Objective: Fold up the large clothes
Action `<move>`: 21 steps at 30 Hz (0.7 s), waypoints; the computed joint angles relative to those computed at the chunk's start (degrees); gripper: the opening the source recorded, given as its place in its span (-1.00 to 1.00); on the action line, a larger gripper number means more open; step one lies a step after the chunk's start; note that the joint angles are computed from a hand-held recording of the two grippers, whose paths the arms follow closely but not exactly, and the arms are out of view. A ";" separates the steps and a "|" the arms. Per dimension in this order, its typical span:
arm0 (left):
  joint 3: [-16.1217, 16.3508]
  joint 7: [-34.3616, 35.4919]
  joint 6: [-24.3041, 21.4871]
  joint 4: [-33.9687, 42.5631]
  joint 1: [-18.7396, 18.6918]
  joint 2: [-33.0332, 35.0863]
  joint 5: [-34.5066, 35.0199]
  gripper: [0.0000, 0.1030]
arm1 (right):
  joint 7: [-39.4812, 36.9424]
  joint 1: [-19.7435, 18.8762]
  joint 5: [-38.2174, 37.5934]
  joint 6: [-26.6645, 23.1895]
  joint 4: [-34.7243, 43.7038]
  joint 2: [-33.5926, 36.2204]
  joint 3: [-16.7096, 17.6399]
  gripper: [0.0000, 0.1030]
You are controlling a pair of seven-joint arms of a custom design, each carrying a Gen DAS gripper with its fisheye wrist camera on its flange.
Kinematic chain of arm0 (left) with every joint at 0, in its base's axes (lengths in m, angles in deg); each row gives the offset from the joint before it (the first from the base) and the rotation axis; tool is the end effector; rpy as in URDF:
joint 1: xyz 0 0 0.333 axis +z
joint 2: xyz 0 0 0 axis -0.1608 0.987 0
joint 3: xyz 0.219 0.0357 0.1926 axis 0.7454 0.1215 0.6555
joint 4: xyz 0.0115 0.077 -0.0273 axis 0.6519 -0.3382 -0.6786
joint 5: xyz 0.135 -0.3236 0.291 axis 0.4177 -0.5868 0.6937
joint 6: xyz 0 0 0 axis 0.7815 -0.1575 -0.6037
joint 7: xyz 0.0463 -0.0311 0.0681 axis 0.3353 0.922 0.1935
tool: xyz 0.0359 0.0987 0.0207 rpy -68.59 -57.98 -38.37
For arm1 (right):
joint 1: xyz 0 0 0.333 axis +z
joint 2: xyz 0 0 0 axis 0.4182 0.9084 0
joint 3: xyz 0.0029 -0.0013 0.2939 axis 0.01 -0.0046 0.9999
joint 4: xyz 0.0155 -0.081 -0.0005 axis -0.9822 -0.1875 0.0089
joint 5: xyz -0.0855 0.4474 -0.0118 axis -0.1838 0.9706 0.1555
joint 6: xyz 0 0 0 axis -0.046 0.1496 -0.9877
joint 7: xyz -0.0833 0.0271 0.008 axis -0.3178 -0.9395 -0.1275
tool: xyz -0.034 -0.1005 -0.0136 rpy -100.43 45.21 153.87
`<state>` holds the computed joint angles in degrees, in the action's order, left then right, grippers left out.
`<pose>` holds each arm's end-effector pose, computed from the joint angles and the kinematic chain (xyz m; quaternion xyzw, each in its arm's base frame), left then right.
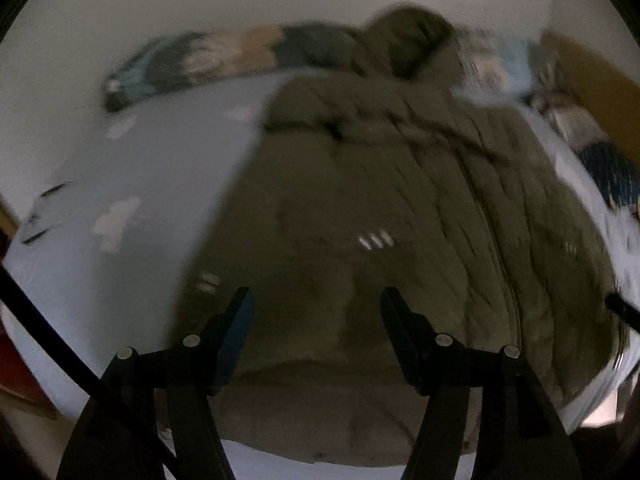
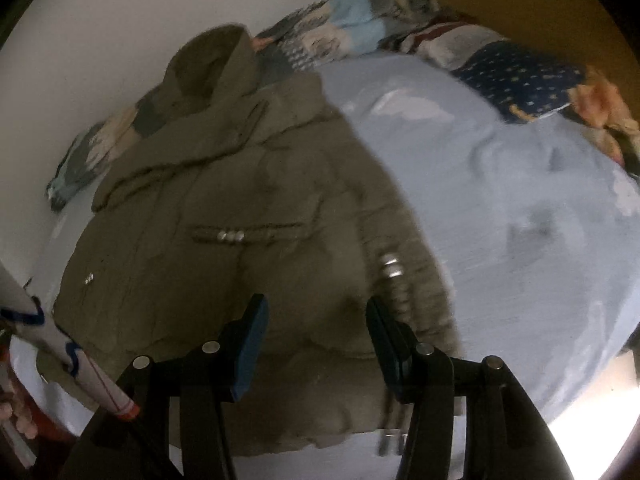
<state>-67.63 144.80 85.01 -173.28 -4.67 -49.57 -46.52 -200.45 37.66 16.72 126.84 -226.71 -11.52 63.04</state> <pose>0.6153 0.0347 0.3772 -0.5549 0.7681 -0.2560 0.1915 0.4590 0.2162 0.2950 -0.4256 0.8225 -0.2515 0.2813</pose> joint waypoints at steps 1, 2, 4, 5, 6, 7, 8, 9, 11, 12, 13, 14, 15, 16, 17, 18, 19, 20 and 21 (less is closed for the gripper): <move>-0.27 -2.29 -1.53 0.27 -0.20 0.80 3.17 0.26 | -1.68 0.26 1.53 0.09 1.08 1.32 -0.12 0.08; -0.43 -4.42 -2.09 0.54 -0.38 1.37 5.74 0.26 | -3.24 0.58 3.07 -0.14 2.12 2.55 -0.23 0.08; -0.61 -11.99 -3.23 0.82 -1.02 2.93 15.00 0.26 | -5.85 1.12 5.60 -0.57 3.65 4.33 -0.69 0.11; -0.67 -13.41 -3.00 0.50 -1.16 2.91 16.54 0.26 | -8.11 1.51 7.79 -1.01 4.50 5.25 -0.95 0.12; -0.72 -15.17 -1.91 0.06 -1.36 2.74 18.44 0.26 | -10.24 1.84 9.74 -1.45 4.34 5.24 -1.26 0.12; -0.81 -15.34 -1.15 -0.35 -1.39 2.38 18.75 0.26 | -11.84 2.12 11.33 -1.96 4.77 5.73 -1.39 0.15; -1.14 -14.56 -0.09 -1.00 -1.53 1.45 17.34 0.26 | -12.79 2.28 12.34 -2.03 4.85 5.90 -1.57 0.18; -1.30 -13.78 0.70 -1.39 -1.65 0.79 15.86 0.26 | -13.80 2.46 13.44 -2.38 5.28 6.32 -1.67 0.19; -1.60 -10.70 3.80 -2.28 -2.26 -0.94 11.97 0.26 | -13.56 2.58 13.54 -2.53 4.96 5.67 -1.79 0.19; -1.76 -9.73 4.85 -1.76 -2.71 -0.99 10.91 0.27 | -10.34 2.34 10.95 -1.83 4.38 4.62 -1.59 0.19; -1.95 -9.49 5.69 -0.62 -3.10 -0.61 10.71 0.28 | -7.20 1.98 8.02 -1.19 3.88 3.72 -1.30 0.19; -2.15 -10.20 6.85 1.00 -3.41 0.42 11.41 0.30 | -4.22 1.62 5.02 -1.03 3.55 2.84 -0.92 0.19; -2.26 -11.63 8.10 2.45 -3.61 1.50 12.89 0.34 | -2.01 1.41 2.55 -1.66 3.24 1.88 -0.45 0.19; -2.29 -14.09 9.13 3.89 -3.89 2.54 15.34 0.39 | -0.64 1.32 0.67 -2.51 3.20 1.30 0.00 0.19; -2.36 -15.28 9.33 6.38 -4.13 4.38 16.53 0.42 | 0.76 1.16 -1.45 -2.65 3.18 0.84 0.26 0.19; -2.27 -17.26 8.46 10.15 -4.55 7.17 18.43 0.43 | 1.93 1.00 -2.95 -2.08 3.21 0.74 0.25 0.19; -1.81 -19.71 7.61 13.11 -5.10 9.37 20.64 0.43 | 2.62 0.87 -3.92 -1.22 3.28 0.73 0.08 0.19; -1.75 -21.48 6.38 17.19 -5.44 12.43 21.42 0.43 | 2.88 0.81 -4.43 -0.37 3.42 0.83 -0.09 0.19; -2.16 -21.76 4.87 20.76 -5.22 15.06 21.02 0.43 | 2.27 0.68 -4.34 1.15 3.67 1.05 -0.53 0.19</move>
